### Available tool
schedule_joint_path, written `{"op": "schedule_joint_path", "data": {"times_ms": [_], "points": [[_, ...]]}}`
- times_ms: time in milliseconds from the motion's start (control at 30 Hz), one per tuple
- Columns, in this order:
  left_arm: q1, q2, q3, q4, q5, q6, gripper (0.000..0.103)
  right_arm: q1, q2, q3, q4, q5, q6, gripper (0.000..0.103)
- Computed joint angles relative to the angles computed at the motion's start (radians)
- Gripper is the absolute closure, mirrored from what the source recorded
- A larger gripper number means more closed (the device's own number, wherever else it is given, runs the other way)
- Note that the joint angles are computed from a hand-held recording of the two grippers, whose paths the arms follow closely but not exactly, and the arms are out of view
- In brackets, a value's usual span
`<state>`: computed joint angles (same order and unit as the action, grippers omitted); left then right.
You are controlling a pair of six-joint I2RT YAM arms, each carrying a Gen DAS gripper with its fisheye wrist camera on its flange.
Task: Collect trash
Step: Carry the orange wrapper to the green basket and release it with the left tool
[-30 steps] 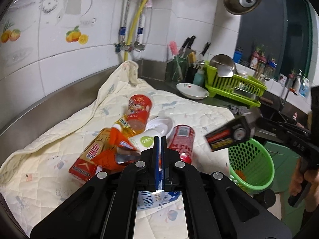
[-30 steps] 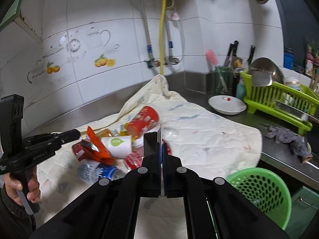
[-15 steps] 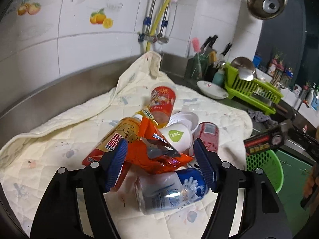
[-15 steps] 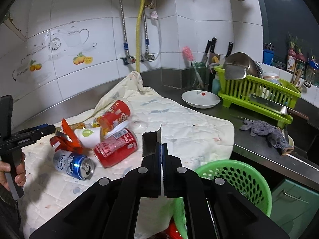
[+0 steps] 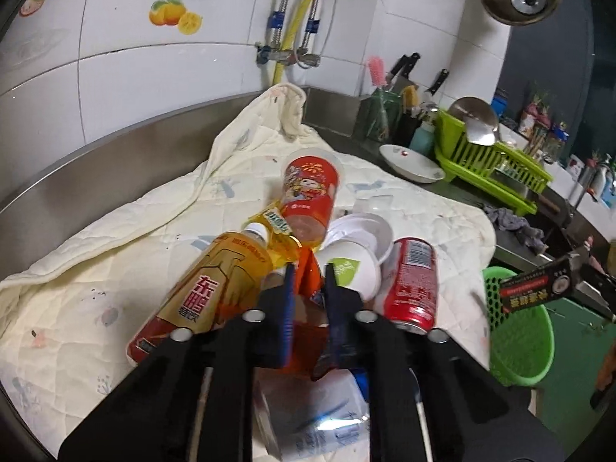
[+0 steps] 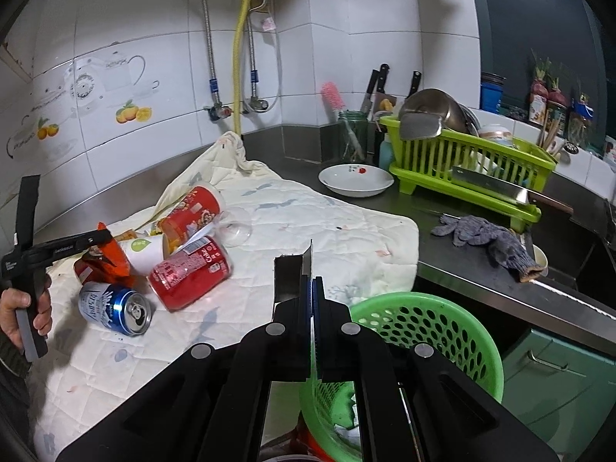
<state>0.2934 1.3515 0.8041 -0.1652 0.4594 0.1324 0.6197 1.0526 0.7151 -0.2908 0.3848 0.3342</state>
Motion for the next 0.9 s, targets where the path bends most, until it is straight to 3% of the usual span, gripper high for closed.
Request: {"op": "schedule_joint_path", "data": {"times_ms": [500, 600, 900], "points": [[-0.043, -0.312, -0.045, -0.125, 0.081, -0.007, 0.100, -0.139, -0.136, -0.103, -0.072, -0.009, -0.019, 0.101], [-0.110, -0.327, -0.029, -0.142, 0.096, -0.049, 0.100, -0.193, -0.151, -0.133, -0.078, -0.036, -0.023, 0.101], [-0.489, -0.270, -0.058, -0.039, -0.081, -0.185, 0.100, -0.368, -0.173, -0.237, -0.055, -0.176, -0.048, 0.100]]}}
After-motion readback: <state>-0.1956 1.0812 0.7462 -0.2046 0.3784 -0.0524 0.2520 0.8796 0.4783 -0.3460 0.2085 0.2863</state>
